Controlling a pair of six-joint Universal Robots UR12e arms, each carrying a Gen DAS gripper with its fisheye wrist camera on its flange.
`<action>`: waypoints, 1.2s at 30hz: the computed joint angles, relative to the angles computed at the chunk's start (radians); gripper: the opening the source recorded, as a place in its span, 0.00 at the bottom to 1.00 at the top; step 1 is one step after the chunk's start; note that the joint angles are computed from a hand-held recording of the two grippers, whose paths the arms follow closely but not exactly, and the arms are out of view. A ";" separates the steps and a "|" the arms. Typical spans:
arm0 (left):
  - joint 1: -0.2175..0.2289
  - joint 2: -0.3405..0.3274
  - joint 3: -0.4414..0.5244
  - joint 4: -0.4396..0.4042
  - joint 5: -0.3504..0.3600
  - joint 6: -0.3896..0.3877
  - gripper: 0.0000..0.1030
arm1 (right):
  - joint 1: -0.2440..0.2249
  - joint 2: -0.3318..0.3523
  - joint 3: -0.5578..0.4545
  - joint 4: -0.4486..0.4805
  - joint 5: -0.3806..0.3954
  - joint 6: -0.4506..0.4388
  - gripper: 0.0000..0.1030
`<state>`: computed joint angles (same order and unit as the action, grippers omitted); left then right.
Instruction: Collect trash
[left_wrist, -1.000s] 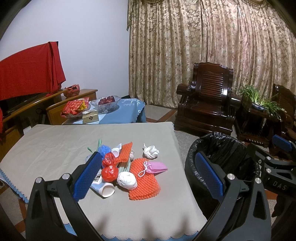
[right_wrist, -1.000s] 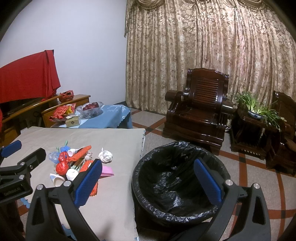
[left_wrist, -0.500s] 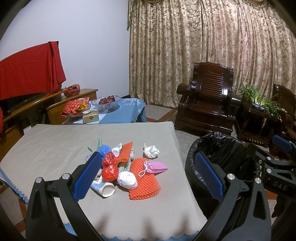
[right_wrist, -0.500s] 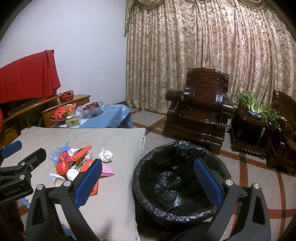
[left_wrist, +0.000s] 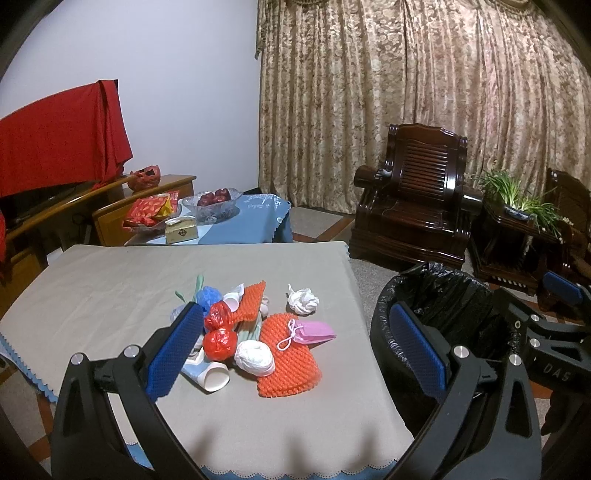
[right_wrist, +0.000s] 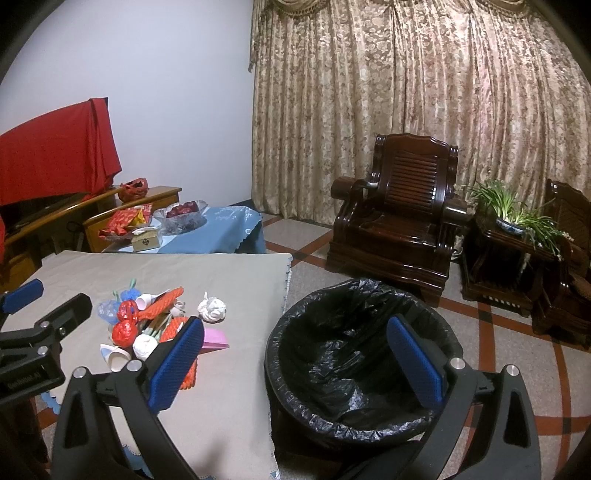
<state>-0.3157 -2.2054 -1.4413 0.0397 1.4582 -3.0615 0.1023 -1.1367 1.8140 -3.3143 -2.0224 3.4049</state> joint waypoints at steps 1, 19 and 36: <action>0.000 0.000 0.000 0.000 0.000 0.000 0.95 | 0.001 0.002 -0.001 -0.001 0.000 0.000 0.94; 0.036 -0.058 0.052 0.015 0.131 -0.028 0.95 | 0.005 0.073 -0.088 0.039 0.079 -0.015 0.94; 0.098 -0.147 0.088 -0.083 0.185 0.000 0.95 | 0.009 0.224 -0.251 0.178 0.257 -0.076 0.83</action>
